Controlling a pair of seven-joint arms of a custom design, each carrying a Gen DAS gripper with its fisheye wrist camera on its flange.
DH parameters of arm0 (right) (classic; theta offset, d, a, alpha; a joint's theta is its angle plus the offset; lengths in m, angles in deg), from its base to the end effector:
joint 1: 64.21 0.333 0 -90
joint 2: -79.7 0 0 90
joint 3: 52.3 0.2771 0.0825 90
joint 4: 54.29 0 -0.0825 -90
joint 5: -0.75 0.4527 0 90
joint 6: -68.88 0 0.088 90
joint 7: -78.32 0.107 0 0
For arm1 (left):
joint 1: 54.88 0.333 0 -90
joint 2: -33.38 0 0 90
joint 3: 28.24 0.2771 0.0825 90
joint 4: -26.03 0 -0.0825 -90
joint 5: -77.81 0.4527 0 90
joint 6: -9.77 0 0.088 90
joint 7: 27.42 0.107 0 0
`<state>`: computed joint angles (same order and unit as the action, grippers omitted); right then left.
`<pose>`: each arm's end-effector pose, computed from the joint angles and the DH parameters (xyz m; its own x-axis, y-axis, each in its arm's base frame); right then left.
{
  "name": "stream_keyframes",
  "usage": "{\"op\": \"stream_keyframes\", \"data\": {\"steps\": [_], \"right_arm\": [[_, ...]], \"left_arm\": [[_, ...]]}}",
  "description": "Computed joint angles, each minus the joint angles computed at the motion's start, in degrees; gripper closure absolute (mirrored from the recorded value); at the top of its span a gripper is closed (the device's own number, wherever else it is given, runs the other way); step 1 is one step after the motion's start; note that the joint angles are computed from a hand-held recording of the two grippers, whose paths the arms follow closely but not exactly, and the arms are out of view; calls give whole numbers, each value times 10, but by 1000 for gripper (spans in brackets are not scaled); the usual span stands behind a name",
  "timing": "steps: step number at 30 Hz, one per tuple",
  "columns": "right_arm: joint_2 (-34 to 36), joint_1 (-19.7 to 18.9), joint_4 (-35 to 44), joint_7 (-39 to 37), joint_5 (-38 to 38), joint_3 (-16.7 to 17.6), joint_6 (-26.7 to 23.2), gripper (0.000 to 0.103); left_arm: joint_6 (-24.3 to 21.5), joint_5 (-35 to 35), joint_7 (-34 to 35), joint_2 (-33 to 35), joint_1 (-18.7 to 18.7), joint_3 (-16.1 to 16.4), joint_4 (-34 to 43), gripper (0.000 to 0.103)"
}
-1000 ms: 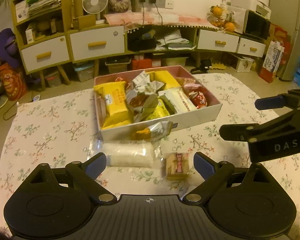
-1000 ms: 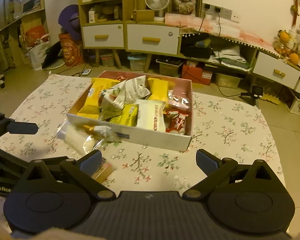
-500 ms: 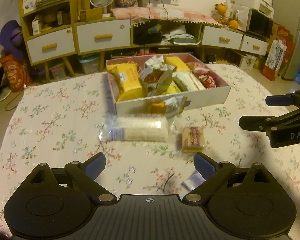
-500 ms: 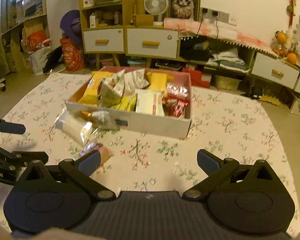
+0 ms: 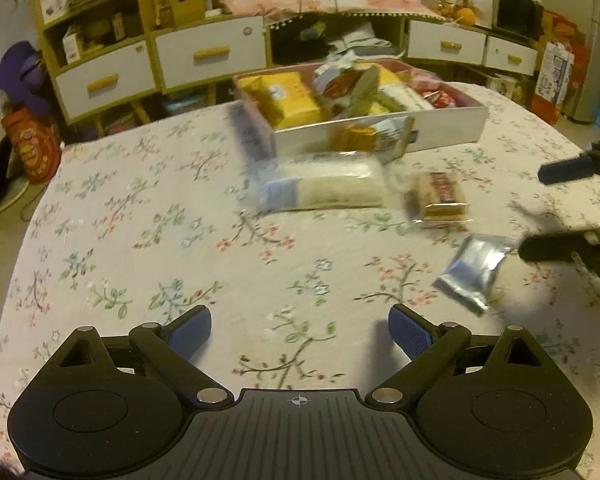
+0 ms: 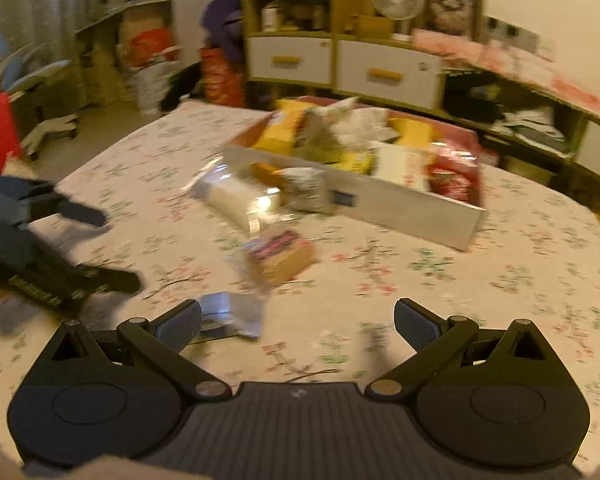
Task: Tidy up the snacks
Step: 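Grasp the small brown cake square with the left gripper while the right gripper grasps the silver foil packet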
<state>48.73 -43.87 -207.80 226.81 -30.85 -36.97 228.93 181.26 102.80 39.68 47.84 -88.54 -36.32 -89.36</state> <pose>0.3875 0.2959 0.3905 0.0975 -0.9933 -0.0613 -0.7312 -0.0297 -0.6816 0.4910 -0.4745 0.3301 -0.6481 -0.7608 -0.0328 -0.5468 0.4949 -0.6753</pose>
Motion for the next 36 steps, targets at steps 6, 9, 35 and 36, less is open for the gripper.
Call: {"op": "stream_keyframes", "data": {"steps": [6,9,35,36], "right_arm": [[45,27,28,-45,26,-13,20,1],[70,22,50,-51,13,1,3,4],[14,9,2,-75,11,-17,0,67],[7,6,-3,-72,11,-16,-2,67]], "left_arm": [[11,4,-29,19,-12,20,20,6],[2,2,-39,32,-17,24,39,6],[0,-108,84,81,-15,-30,104,9],[1,-120,97,85,-12,-37,110,9]]}}
